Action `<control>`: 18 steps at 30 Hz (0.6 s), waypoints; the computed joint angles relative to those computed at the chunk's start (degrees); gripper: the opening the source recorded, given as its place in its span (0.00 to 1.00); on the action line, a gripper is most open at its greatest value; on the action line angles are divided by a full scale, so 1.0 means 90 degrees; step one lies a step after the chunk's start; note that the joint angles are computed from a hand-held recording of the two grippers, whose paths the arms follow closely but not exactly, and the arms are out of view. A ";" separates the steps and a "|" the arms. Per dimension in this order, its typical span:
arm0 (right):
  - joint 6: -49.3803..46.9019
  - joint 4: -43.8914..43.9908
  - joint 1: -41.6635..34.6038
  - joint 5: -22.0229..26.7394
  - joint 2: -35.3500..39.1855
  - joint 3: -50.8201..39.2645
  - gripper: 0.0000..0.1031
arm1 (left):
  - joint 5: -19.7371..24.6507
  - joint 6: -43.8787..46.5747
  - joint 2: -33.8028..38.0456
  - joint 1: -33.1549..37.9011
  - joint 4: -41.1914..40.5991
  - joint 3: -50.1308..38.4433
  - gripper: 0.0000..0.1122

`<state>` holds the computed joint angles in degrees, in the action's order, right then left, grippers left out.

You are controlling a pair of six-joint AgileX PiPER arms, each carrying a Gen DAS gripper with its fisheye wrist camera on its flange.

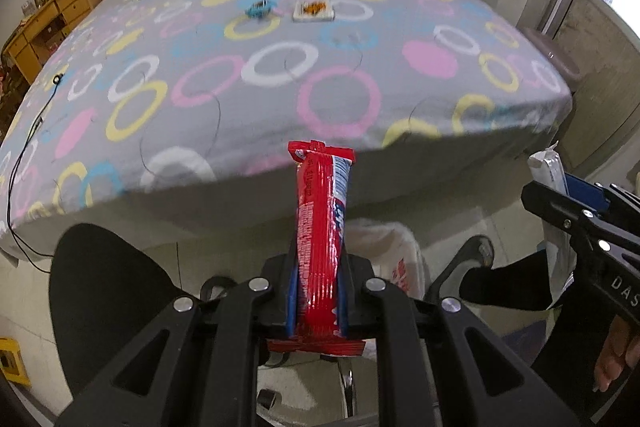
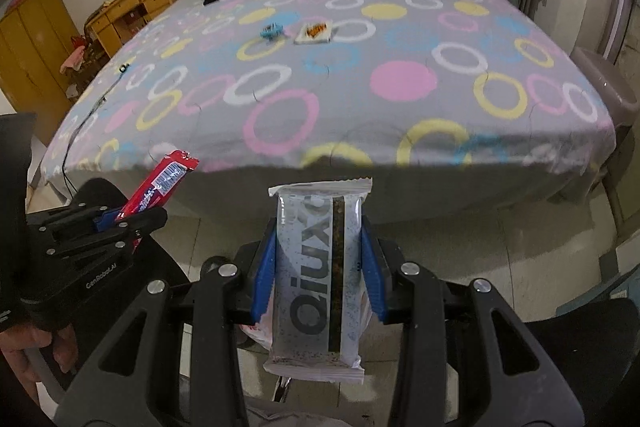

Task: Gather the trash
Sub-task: 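Lift the silver snack bar and red wrapper and carry them over the trash bag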

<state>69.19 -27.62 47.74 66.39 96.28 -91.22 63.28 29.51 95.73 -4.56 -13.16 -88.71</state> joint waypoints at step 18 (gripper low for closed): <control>-0.0152 0.0879 -0.0371 -0.1317 0.0619 0.1113 0.36 | -0.0382 -0.0306 0.0853 -0.0197 0.0568 0.0856 0.13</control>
